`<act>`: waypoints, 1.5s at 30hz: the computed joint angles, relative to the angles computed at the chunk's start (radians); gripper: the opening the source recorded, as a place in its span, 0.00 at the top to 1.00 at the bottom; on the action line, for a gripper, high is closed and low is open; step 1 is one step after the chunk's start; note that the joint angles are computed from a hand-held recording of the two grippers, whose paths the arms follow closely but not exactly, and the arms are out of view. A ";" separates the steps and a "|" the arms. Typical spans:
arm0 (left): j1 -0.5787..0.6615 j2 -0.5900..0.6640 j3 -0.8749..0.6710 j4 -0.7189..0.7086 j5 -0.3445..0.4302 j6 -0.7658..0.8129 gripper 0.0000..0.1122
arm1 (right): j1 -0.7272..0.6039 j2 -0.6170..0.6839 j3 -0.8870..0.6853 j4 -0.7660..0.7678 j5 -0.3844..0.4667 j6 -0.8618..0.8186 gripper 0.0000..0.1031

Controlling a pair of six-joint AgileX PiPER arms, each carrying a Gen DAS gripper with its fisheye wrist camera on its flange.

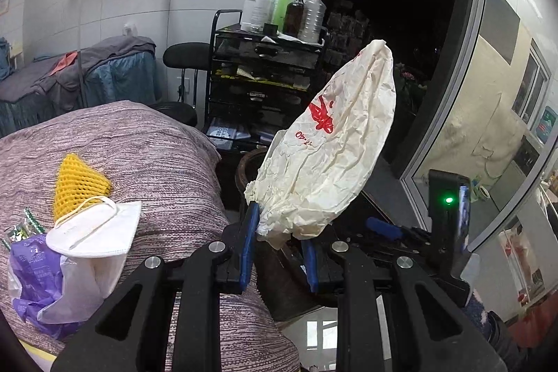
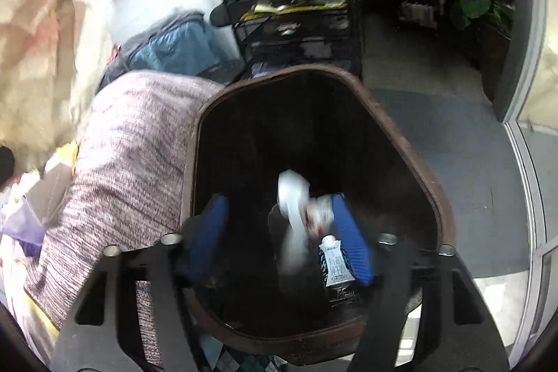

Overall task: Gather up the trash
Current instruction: 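Open the right gripper over the bin while the left releases the paper bag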

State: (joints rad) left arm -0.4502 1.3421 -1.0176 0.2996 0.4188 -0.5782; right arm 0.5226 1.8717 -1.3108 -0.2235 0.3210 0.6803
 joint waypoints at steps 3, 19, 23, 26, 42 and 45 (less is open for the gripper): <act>-0.005 0.017 -0.012 -0.028 0.002 0.027 0.79 | 0.000 -0.023 0.028 -0.040 -0.012 0.045 0.36; -0.022 0.210 -0.188 -0.218 0.038 0.202 0.80 | -0.061 -0.170 0.194 -0.227 -0.054 0.283 0.32; -0.014 0.269 -0.245 -0.300 0.066 0.280 0.80 | -0.083 -0.188 0.217 -0.246 -0.056 0.306 0.32; -0.020 0.317 -0.287 -0.334 0.091 0.305 0.80 | -0.105 -0.199 0.232 -0.263 -0.060 0.326 0.31; -0.044 0.471 -0.412 -0.290 0.166 0.272 0.52 | -0.157 -0.199 0.252 -0.294 -0.047 0.388 0.28; -0.057 0.451 -0.381 -0.206 0.134 0.195 0.30 | -0.161 -0.201 0.258 -0.301 -0.048 0.399 0.28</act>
